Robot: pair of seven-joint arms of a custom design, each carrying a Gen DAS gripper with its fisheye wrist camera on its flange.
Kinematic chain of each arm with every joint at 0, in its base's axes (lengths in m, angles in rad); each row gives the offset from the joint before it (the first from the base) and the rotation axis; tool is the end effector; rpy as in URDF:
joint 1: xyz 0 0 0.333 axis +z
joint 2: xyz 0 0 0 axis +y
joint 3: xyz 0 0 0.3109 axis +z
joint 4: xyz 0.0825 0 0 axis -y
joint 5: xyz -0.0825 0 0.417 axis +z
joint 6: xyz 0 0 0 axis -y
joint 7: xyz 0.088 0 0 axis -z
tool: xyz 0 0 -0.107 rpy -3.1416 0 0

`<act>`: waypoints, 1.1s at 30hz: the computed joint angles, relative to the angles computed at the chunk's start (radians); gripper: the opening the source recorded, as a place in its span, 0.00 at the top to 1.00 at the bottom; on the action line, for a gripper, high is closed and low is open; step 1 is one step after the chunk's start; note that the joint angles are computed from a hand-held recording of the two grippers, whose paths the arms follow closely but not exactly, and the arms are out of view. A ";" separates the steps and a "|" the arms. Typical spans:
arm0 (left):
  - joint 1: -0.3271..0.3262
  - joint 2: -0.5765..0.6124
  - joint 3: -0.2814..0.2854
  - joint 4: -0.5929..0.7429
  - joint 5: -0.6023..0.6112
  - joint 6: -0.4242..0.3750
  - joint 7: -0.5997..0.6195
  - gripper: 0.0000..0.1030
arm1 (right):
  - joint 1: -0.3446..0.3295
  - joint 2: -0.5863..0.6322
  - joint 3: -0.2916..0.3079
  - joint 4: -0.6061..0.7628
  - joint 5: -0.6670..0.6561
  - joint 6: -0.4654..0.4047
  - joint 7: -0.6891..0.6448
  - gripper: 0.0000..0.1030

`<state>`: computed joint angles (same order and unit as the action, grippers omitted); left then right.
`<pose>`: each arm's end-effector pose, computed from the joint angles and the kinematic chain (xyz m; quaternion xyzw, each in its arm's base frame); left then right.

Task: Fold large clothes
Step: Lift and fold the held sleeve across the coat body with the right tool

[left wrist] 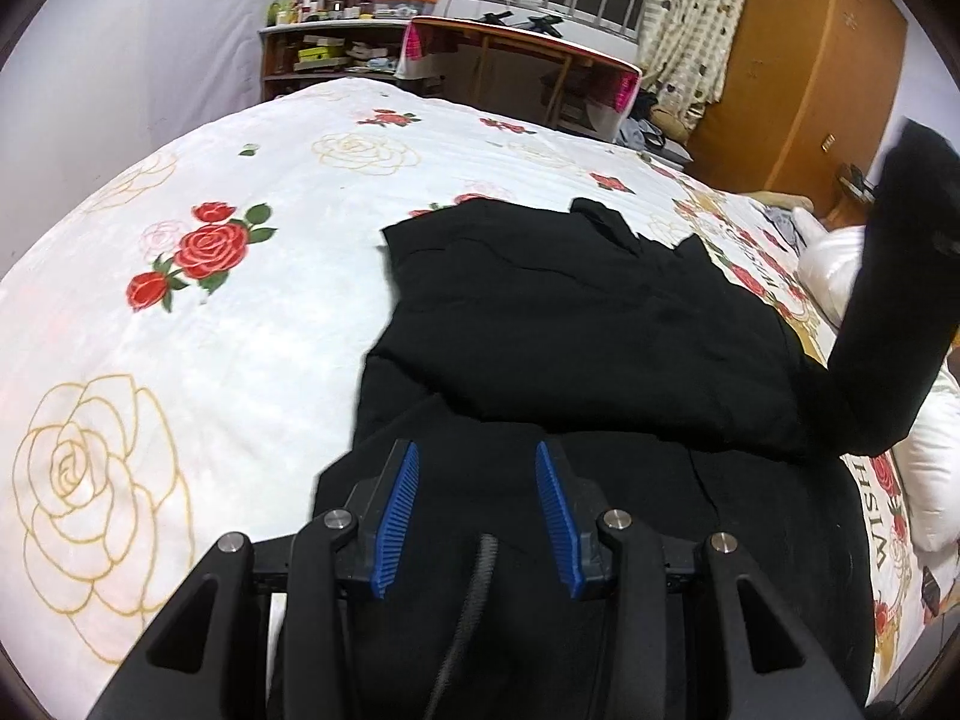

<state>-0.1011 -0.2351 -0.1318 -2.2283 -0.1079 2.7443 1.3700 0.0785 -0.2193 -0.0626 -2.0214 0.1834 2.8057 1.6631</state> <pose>0.5445 -0.1292 0.5394 -0.6717 0.6437 -0.3206 0.1779 0.5753 -0.0031 0.6547 -0.5462 0.6836 -0.2641 0.4057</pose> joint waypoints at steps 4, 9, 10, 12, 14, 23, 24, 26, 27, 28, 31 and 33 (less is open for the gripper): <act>0.012 -0.013 0.016 -0.018 -0.008 0.013 0.009 0.58 | 0.036 0.089 0.033 0.034 -0.006 -0.027 -0.022 0.87; 0.022 -0.020 0.036 -0.034 -0.031 0.026 0.028 0.59 | 0.058 0.214 0.062 0.090 -0.045 -0.085 -0.005 0.87; 0.024 -0.020 0.038 -0.036 -0.036 0.027 0.033 0.59 | 0.059 0.234 0.063 0.101 -0.053 -0.096 -0.002 0.87; 0.023 -0.014 0.044 -0.035 -0.050 0.031 0.048 0.59 | 0.064 0.280 0.067 0.123 -0.073 -0.123 0.005 0.84; 0.022 -0.005 0.046 -0.032 -0.064 0.034 0.061 0.59 | 0.071 0.304 0.071 0.133 -0.093 -0.152 0.020 0.82; -0.001 0.052 0.047 0.021 -0.164 0.054 0.137 0.47 | 0.068 0.287 0.113 0.109 0.136 -0.145 -0.183 0.23; -0.004 0.058 0.046 0.029 -0.173 0.057 0.146 0.47 | 0.073 0.277 0.115 0.100 0.162 -0.135 -0.221 0.23; -0.013 0.071 0.044 0.055 -0.200 0.054 0.169 0.44 | 0.082 0.248 0.114 0.079 0.203 -0.124 -0.281 0.23; -0.018 0.079 0.043 0.070 -0.217 0.052 0.182 0.42 | 0.088 0.237 0.111 0.069 0.210 -0.118 -0.287 0.23; -0.026 0.091 0.042 0.090 -0.240 0.050 0.205 0.41 | 0.092 0.219 0.107 0.052 0.214 -0.105 -0.288 0.23; -0.044 0.138 0.036 0.162 -0.321 0.035 0.281 0.35 | 0.092 0.164 0.083 -0.005 0.224 -0.062 -0.279 0.23; -0.050 0.183 0.022 0.224 -0.378 0.017 0.331 0.33 | 0.074 0.129 0.067 -0.050 0.162 -0.036 -0.215 0.23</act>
